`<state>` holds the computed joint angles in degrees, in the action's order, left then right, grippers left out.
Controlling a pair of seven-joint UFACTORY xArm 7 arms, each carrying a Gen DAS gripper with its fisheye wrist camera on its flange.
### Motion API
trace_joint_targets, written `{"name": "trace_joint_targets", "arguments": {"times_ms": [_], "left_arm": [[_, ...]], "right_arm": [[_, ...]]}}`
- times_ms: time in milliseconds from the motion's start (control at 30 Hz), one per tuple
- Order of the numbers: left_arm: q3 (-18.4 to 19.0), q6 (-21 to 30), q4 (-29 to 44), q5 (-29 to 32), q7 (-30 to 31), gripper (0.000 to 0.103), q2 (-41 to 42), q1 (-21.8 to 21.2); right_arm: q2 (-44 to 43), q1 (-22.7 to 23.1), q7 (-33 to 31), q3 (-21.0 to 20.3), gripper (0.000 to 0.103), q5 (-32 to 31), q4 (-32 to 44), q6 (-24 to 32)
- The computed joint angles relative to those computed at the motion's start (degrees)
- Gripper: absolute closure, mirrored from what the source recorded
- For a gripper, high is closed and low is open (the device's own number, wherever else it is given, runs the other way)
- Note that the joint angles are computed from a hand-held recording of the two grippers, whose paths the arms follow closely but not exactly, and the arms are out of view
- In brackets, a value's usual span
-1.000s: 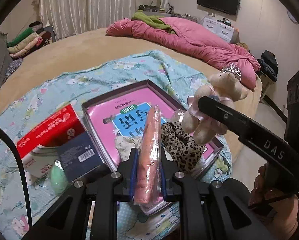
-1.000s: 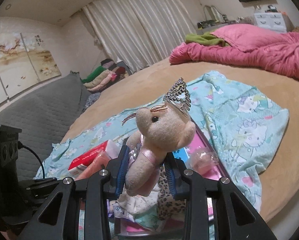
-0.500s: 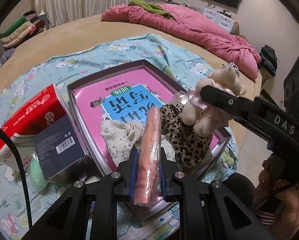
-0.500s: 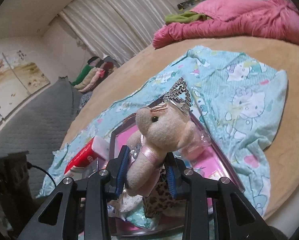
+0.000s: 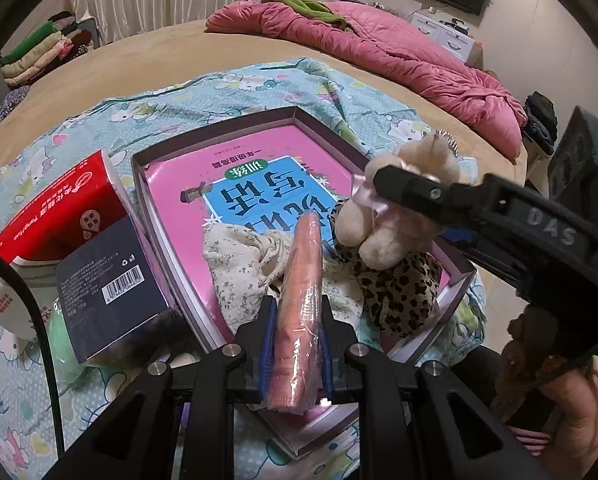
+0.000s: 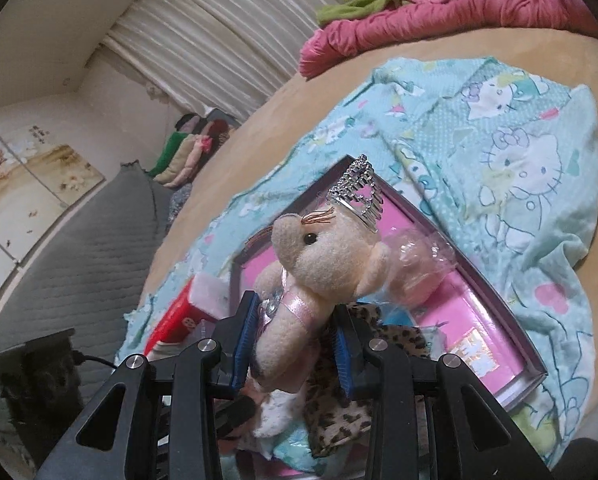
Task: Organize soft objects
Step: 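Carry the pink pouch with the left tool while the right tool carries the crowned bear over the tray, then lower the pink pouch into the tray and open the left tool while the right tool releases the bear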
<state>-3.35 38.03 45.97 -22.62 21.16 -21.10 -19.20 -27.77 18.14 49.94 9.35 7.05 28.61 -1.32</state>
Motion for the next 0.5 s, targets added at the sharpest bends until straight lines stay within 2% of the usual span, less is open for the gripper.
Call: {"name": "trace_joint_targets", "arguments": {"times_ms": [100, 267, 400, 500], "left_arm": [[0.12, -0.03, 0.07, -0.26, 0.21, 0.084, 0.17, -0.12], [0.1, -0.13, 0.23, -0.37, 0.37, 0.084, 0.5, -0.12], [0.0, 0.0, 0.38, -0.28, 0.09, 0.084, 0.66, 0.02], [-0.04, -0.08, 0.42, -0.25, 0.11, 0.084, 0.73, 0.03]], "right_arm": [[-0.14, -1.89, 0.76, 1.13, 0.066, -0.51, 0.14, 2.41], [0.29, -1.74, 0.59, 0.57, 0.065, -0.91, 0.28, 5.19], [0.04, -3.32, 1.0, 1.84, 0.064, -2.21, 0.9, 7.9], [-0.36, -4.35, 1.73, 2.62, 0.059, -3.14, 1.02, 8.9]]}}
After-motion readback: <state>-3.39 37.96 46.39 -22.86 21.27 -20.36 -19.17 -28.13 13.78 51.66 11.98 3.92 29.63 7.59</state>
